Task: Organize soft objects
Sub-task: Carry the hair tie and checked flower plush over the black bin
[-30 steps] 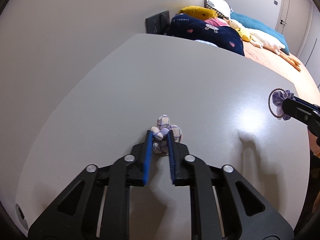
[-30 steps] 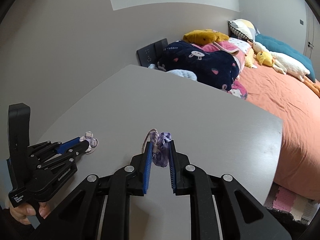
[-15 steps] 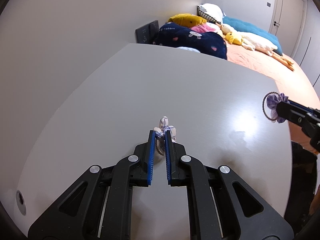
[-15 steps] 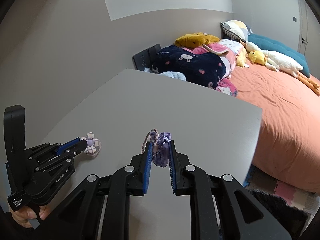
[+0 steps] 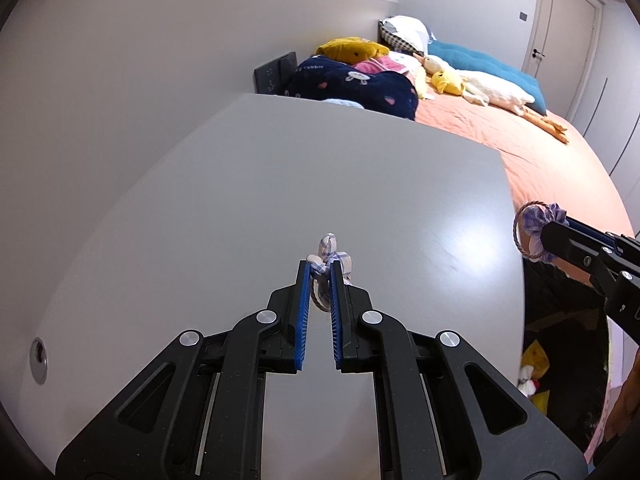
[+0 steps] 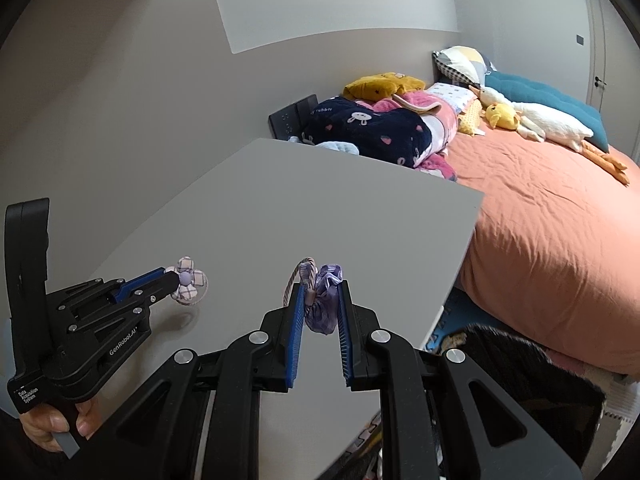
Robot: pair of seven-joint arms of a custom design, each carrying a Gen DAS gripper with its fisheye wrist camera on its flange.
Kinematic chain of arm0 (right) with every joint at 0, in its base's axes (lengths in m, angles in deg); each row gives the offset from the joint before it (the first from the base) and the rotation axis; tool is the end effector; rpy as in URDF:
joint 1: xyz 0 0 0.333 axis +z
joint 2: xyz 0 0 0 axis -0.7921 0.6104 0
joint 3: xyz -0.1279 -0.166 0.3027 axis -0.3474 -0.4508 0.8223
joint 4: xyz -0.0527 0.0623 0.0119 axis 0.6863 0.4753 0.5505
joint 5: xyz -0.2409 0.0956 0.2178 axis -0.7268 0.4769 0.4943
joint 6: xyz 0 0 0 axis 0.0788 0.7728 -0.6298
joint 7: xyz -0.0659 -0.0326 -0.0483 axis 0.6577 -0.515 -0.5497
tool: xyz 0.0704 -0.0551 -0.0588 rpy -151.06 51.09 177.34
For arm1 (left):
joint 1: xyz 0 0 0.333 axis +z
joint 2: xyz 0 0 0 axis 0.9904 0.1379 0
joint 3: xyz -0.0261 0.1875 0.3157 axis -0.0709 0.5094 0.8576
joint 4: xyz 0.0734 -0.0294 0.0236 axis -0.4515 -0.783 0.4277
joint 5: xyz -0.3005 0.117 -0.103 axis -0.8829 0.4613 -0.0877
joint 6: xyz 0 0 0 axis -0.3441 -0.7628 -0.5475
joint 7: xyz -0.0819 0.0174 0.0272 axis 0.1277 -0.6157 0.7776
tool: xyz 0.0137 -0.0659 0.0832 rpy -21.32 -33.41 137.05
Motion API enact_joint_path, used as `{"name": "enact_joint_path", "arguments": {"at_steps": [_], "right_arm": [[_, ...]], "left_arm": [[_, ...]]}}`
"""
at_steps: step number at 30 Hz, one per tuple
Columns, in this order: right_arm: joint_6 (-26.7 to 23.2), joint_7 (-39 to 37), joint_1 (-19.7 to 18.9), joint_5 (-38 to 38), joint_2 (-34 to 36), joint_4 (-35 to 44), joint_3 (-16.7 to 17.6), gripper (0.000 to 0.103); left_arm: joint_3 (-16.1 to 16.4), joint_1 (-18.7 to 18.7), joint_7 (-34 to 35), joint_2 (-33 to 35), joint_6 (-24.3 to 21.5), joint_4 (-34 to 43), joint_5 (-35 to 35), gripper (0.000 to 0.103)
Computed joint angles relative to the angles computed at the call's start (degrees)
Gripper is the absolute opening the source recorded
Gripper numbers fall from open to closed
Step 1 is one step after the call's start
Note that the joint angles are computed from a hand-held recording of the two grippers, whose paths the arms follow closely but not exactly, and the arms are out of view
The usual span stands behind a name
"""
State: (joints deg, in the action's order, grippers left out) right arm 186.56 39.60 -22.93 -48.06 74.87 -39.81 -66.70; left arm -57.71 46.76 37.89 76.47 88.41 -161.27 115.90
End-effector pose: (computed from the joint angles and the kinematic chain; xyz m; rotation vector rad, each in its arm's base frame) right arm 0.5899 0.3482 0.3245 -1.8968 1.4208 -0.3767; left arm 0.5834 -0.4548 0.3099 -1.8404 1.7872 -0.6435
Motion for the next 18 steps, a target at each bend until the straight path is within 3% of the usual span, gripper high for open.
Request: {"name": "enact_joint_path", "arguments": {"at_steps": [7, 15, 18], "right_arm": [[6.26, 0.14, -5.07, -1.45, -3.39, -8.66, 6.96, 0.018], [12.53, 5.14, -9.07, -6.11, -6.36, -17.59, 11.16, 0.018], [14.16, 7.83, -9.70, -8.16, -7.34, -20.28, 11.26, 0.018]], "left_arm": [[-0.37, -1.53, -2.68, -2.00, 0.01, -3.01, 1.36, 0.009], [-1.33, -3.47, -5.54, -3.28, -0.75, -4.99, 3.92, 0.009], [-1.66, -4.21, -5.99, -3.36, -1.19, -4.96, 4.59, 0.009]]}}
